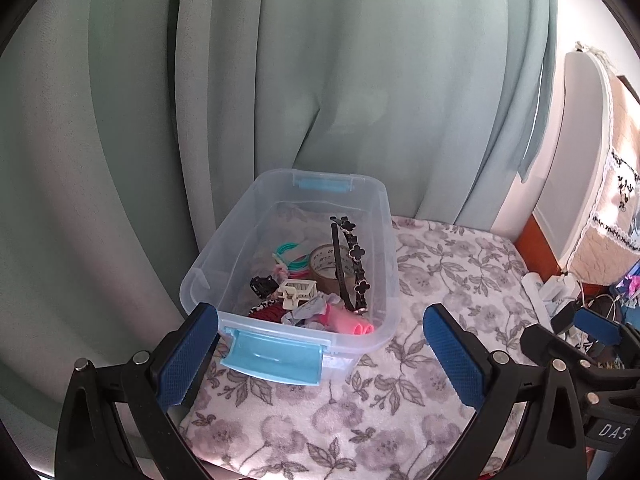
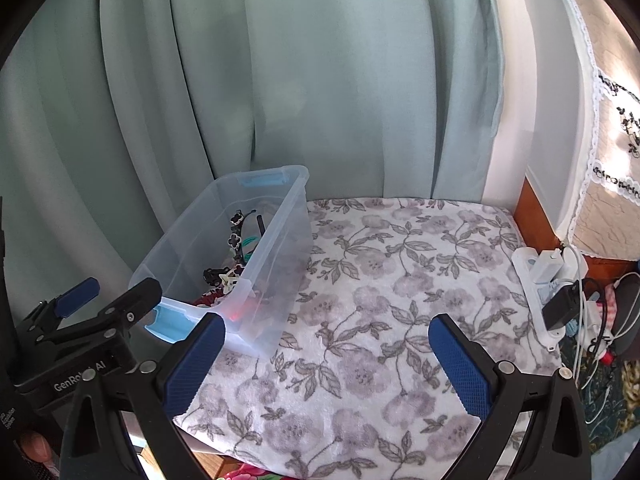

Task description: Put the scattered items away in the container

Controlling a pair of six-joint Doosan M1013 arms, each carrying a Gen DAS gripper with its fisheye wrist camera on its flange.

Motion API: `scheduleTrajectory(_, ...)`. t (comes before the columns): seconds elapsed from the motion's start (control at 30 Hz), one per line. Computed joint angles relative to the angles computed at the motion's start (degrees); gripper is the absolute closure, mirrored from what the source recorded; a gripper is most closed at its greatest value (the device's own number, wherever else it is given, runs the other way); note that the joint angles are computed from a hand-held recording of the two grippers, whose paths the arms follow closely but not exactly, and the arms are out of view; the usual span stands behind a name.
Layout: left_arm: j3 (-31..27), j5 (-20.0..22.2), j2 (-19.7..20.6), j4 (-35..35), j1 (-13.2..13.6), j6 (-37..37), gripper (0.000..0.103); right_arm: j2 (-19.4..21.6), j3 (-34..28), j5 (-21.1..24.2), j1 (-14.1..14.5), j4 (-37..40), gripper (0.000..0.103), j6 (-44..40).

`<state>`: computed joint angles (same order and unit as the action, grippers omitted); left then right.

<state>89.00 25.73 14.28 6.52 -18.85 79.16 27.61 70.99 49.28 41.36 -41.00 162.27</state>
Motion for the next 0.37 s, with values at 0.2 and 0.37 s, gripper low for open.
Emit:
scheduleTrajectory(0.2, -0.1, -0.9, 0.3, 1.6, 0.3, -2.1, 0.001, 1.0, -1.4, 0.4, 0.0, 0.6, 0.000, -1.7)
scheduleTrajectory(0.37, -0.6, -0.8, 0.6, 3.3, 0.2, -3.9, 0.001, 1.4, -2.1, 0.4, -0.1, 1.1, 0.000, -2.5)
